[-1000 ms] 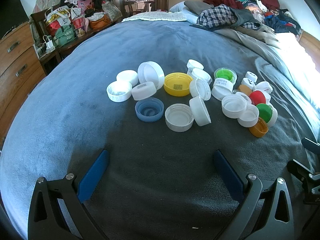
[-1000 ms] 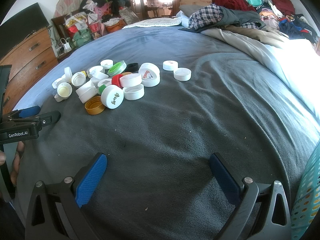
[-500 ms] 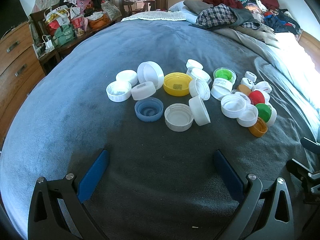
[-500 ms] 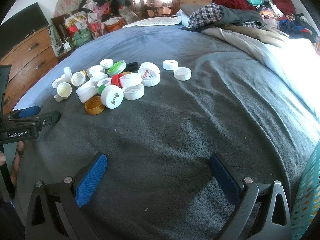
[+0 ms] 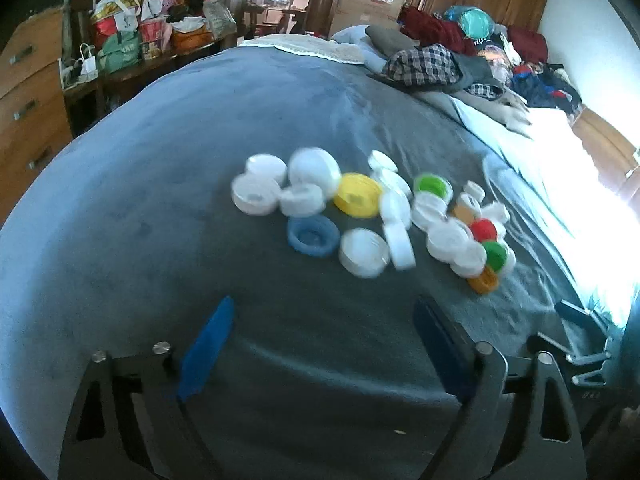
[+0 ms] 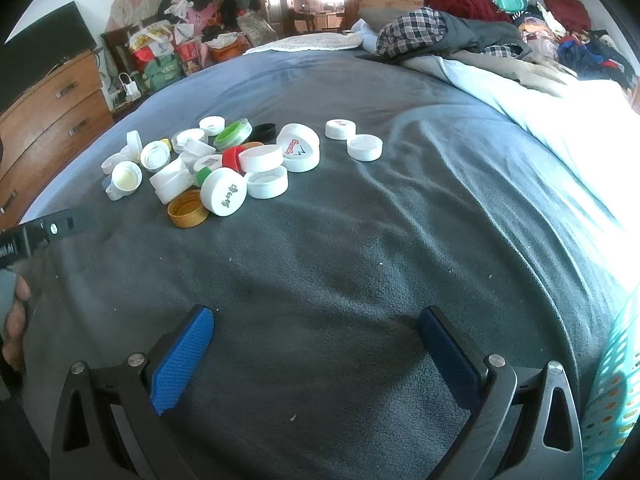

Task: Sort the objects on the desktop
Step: 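Set the left tool down and spread the caps apart with the left hand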

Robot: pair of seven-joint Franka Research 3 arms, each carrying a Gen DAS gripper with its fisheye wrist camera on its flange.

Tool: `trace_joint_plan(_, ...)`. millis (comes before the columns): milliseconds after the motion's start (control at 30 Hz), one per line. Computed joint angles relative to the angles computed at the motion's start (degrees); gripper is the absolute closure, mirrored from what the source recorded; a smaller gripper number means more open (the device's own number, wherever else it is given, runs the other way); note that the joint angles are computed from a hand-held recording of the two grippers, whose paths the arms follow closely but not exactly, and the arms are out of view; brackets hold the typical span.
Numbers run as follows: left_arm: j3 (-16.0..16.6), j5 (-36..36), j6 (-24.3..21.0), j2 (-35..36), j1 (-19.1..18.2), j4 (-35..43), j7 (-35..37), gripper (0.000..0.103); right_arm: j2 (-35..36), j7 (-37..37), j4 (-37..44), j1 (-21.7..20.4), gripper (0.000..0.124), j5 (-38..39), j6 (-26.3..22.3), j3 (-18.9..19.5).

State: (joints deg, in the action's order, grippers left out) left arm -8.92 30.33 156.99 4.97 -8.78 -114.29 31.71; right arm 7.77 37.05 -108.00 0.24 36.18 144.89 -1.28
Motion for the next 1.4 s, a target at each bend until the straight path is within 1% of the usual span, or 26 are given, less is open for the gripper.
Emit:
trace_joint_plan(33, 0.60, 2.19, -0.42, -0.19, 0.06, 0.60, -1.17, 0.029, 0.07, -0.06, 0.10, -0.06, 0.021, 0.16, -0.18, 0.00)
trace_joint_plan(67, 1.56, 5.90, -0.15, -0.53, 0.30, 1.31, -3.72, 0.029, 0.13, -0.11, 0.20, -0.12, 0.021, 0.30, -0.33, 0.01)
trace_joint_plan(133, 3.58, 15.46, -0.13, -0.34, 1.15, 3.63, -12.77, 0.027, 0.11, -0.11, 0.12, -0.08, 0.021, 0.29, -0.15, 0.04)
trace_joint_plan(167, 4.17, 18.00, -2.18, 1.06, 1.74, 6.04, -14.84, 0.026, 0.15, -0.02, 0.19, -0.08, 0.021, 0.17, -0.19, 0.01)
trace_joint_plan(233, 3.98, 13.65, -9.23, 5.98, 2.92, 12.56, -9.81, 0.026, 0.27, -0.02, 0.38, -0.17, 0.021, 0.11, -0.50, -0.02)
trace_joint_plan(267, 3.77, 10.12, -10.41, 9.03, 3.76, 15.91, -6.30, 0.026, 1.06, 0.14, 1.60, -0.43, 0.021, 0.30, -1.98, -0.10)
trace_joint_plan(333, 2.53, 2.76, -10.83, 13.69, 5.09, 20.73, 0.84, 0.027, 2.15, 0.49, 3.30, -1.04, 0.021, 1.23, -4.06, -0.08)
trace_joint_plan(400, -0.36, -4.79, -9.82, 16.96, 6.29, 23.80, 11.01, 0.028, 1.65, 0.18, 2.40, -0.83, 0.021, 1.24, -2.71, 0.16)
trace_joint_plan(500, -5.37, -12.51, -9.06, 18.64, 6.89, 25.03, 25.98, 0.028, 1.13, 0.27, 1.52, -0.49, 0.021, 0.64, -1.38, 0.21)
trace_joint_plan(533, -5.38, -12.33, -8.49, 18.14, 5.98, 24.33, 28.16, 0.028, 1.06, 0.38, 1.42, -0.42, 0.021, 0.44, -1.20, 0.20)
trace_joint_plan(600, -4.51, -13.32, -3.74, 15.38, 5.33, 20.15, 29.01, 0.028, 1.05, 0.65, 1.45, -0.35, 0.021, 0.12, -1.26, 0.16)
trace_joint_plan(633, -2.72, -13.49, -0.27, 13.17, 4.91, 16.92, 26.05, 0.027, 1.12, 0.74, 1.60, -0.38, 0.021, 0.13, -1.51, 0.15)
trace_joint_plan(667, -0.61, -12.58, 1.93, 11.63, 4.03, 14.68, 23.16, 0.027, 1.14, 0.85, 1.68, -0.38, 0.021, 0.18, -1.65, 0.17)
trace_joint_plan(700, 2.49, -9.28, 3.73, 9.93, 2.58, 12.43, 18.36, 0.027, 1.15, 0.85, 1.72, -0.39, 0.021, 0.22, -1.69, 0.18)
trace_joint_plan(767, 6.80, -2.06, 5.91, 7.04, 1.11, 8.60, 9.89, 0.027, 1.17, 0.85, 1.74, -0.41, 0.021, 0.27, -1.73, 0.18)
trace_joint_plan(833, 8.02, 1.42, 9.28, 5.61, 1.93, 5.51, 4.03, 0.027, 1.14, 0.96, 1.71, -0.37, 0.021, 0.31, -1.76, 0.22)
trace_joint_plan(867, 7.85, 0.90, 12.47, 5.45, 2.99, 3.75, 1.84, 0.026, 1.18, 0.96, 1.74, -0.36, 0.021, 0.23, -1.71, 0.21)
trace_joint_plan(900, 6.94, -1.10, 14.33, 5.73, 4.24, 2.70, 1.72, 0.026, 1.20, 0.97, 1.77, -0.37, 0.021, 0.25, -1.75, 0.21)
trace_joint_plan(967, 5.45, -5.03, 15.03, 6.87, 5.99, 2.89, 2.52, 0.026, 1.15, 0.95, 1.69, -0.38, 0.021, 0.30, -1.73, 0.21)
trace_joint_plan(1067, 5.67, -6.85, 17.62, 7.34, 6.54, 1.65, 1.45, 0.026, 1.31, 1.09, 1.82, -0.33, 0.021, 0.23, -1.74, 0.24)
trace_joint_plan(1133, 3.25, -10.89, 19.80, 7.38, 9.34, 0.37, 4.11, 0.026, 1.62, 1.18, 1.96, -0.23, 0.021, 0.20, -1.46, 0.33)
trace_joint_plan(1167, 3.34, -13.71, 20.56, 7.40, 9.19, -0.11, 6.34, 0.026, 1.66, 1.21, 2.03, -0.26, 0.021, 0.17, -1.54, 0.33)
trace_joint_plan(1200, 2.61, -12.53, 20.79, 5.41, 10.57, -2.41, 4.54, 0.026, 1.87, 1.20, 2.16, -0.25, 0.021, 0.23, -1.45, 0.38)
trace_joint_plan(1267, 3.88, -13.02, 21.00, 5.14, 9.31, -2.80, 5.92, 0.026, 1.61, 1.24, 1.94, -0.28, 0.021, 0.17, -1.44, 0.39)
trace_joint_plan(1300, 3.23, -13.95, 20.99, 4.87, 9.92, -3.18, 7.20, 0.026, 1.78, 1.27, 2.02, -0.23, 0.021, 0.20, -1.34, 0.43)
trace_joint_plan(1400, -1.79, -21.30, 22.38, 5.54, 14.32, -3.23, 13.71, 0.026, 1.71, 1.40, 1.90, -0.17, 0.021, 0.14, -1.24, 0.44)
